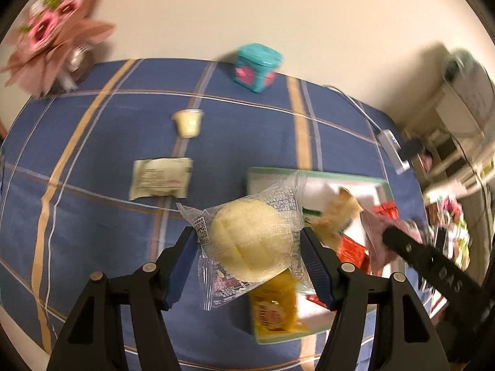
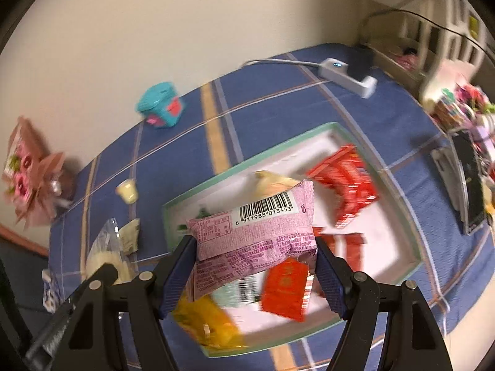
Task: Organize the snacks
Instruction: 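Carry the bun toward the tray while the right tool carries the pink pack there, then open the left tool over the tray while the right tool releases the pink pack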
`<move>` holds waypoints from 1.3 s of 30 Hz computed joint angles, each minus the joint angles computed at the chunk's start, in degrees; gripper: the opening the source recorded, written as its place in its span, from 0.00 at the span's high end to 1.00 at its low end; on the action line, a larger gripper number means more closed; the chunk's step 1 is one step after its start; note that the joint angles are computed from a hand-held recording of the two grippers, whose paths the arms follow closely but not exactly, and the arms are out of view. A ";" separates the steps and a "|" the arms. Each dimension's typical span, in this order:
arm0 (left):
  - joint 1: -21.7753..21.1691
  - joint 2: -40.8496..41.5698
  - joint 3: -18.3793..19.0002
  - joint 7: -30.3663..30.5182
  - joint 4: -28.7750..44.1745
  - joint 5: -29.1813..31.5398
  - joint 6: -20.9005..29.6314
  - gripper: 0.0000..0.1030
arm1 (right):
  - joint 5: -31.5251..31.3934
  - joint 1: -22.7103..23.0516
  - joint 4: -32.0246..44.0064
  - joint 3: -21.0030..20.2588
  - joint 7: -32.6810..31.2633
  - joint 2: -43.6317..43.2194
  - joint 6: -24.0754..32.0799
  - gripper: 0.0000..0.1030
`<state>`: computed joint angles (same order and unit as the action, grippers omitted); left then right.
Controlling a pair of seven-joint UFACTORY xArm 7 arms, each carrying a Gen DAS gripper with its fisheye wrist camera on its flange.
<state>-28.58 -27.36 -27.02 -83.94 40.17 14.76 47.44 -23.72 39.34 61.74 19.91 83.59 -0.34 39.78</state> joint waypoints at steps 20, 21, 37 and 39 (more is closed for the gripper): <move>-8.47 20.36 1.66 0.21 15.96 12.48 3.38 0.33 | 8.27 -7.83 -13.78 1.10 -2.40 -11.08 -4.97 0.24; -8.81 20.77 1.90 0.29 16.23 12.83 3.58 0.33 | 8.34 -7.96 -13.80 1.13 -2.60 -10.83 -5.31 0.24; -11.92 26.41 5.24 0.88 18.61 16.40 2.39 0.33 | 10.54 -7.22 -13.18 0.04 -6.20 -6.98 -8.00 0.24; -12.20 26.80 5.46 0.40 18.80 17.16 2.40 0.32 | 10.52 -7.20 -13.16 -0.09 -6.34 -6.89 -8.06 0.23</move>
